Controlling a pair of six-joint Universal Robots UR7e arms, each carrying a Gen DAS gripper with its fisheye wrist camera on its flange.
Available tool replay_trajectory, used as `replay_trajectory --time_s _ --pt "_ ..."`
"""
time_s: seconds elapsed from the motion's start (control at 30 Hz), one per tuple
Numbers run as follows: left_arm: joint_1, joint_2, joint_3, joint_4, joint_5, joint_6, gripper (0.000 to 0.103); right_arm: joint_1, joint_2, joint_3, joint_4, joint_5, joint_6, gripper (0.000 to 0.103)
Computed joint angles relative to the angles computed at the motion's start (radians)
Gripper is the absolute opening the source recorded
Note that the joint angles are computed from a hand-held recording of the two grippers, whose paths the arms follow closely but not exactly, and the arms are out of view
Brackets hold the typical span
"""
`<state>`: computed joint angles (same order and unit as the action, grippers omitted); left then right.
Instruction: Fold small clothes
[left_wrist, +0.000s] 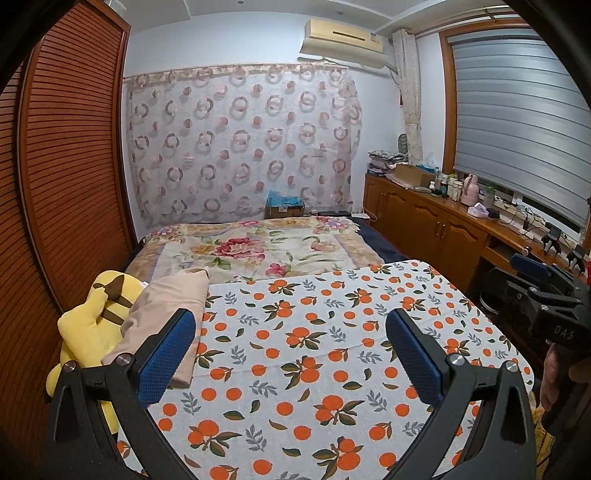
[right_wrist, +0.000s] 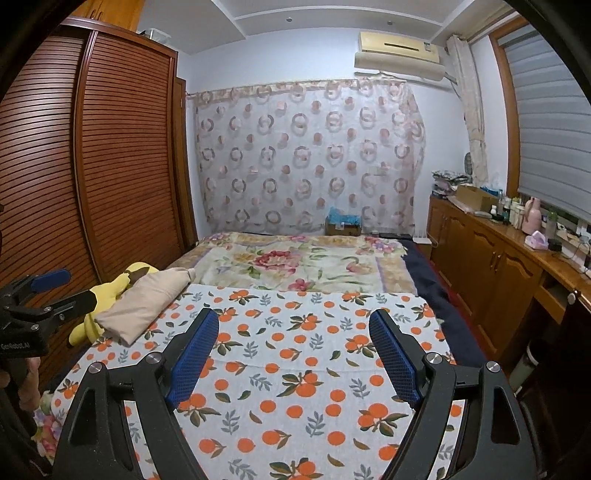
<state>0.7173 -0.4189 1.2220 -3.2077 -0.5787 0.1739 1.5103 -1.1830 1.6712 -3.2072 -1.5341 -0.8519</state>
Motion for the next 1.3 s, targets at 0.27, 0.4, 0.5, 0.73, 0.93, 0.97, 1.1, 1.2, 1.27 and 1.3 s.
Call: replay_trajectory --time_s 0.27,0.4,0.5,0.73,0.93,0.97,1.1,1.2,1.27,1.3 --pt "0.000 0.000 0.001 -0.003 0.001 0.003 0.103 -0.004 0.003 -0.006 0.006 0.006 -0.002 0.085" --pt "0.000 0.000 0.002 -0.005 0.001 0.004 0.103 -0.005 0.005 -0.009 0.004 0.008 -0.003 0.085" --pt "0.001 -0.001 0.004 -0.004 -0.001 0.003 0.103 -0.007 0.008 -0.011 0.000 0.010 -0.004 0.085" --pt "0.001 -0.002 0.005 -0.007 0.000 0.003 0.103 -0.012 0.014 -0.019 0.004 0.013 -0.005 0.085" --pt "0.001 -0.003 0.007 -0.012 -0.001 0.005 0.103 -0.014 0.014 -0.022 0.005 0.016 -0.008 0.085" --pt "0.002 -0.002 0.007 -0.011 -0.002 0.005 0.103 -0.014 0.015 -0.025 0.007 0.016 -0.007 0.085" --pt "0.002 -0.004 0.009 -0.012 -0.002 0.006 0.103 -0.015 0.015 -0.025 0.007 0.018 -0.009 0.085" --pt "0.002 -0.004 0.010 -0.012 -0.003 0.008 0.103 -0.015 0.014 -0.023 0.005 0.017 -0.009 0.085" --pt "0.002 -0.004 0.010 -0.013 -0.002 0.006 0.103 -0.015 0.015 -0.024 0.006 0.016 -0.010 0.085" --pt "0.002 -0.005 0.011 -0.013 -0.003 0.006 0.103 -0.015 0.013 -0.020 0.004 0.016 -0.010 0.085"
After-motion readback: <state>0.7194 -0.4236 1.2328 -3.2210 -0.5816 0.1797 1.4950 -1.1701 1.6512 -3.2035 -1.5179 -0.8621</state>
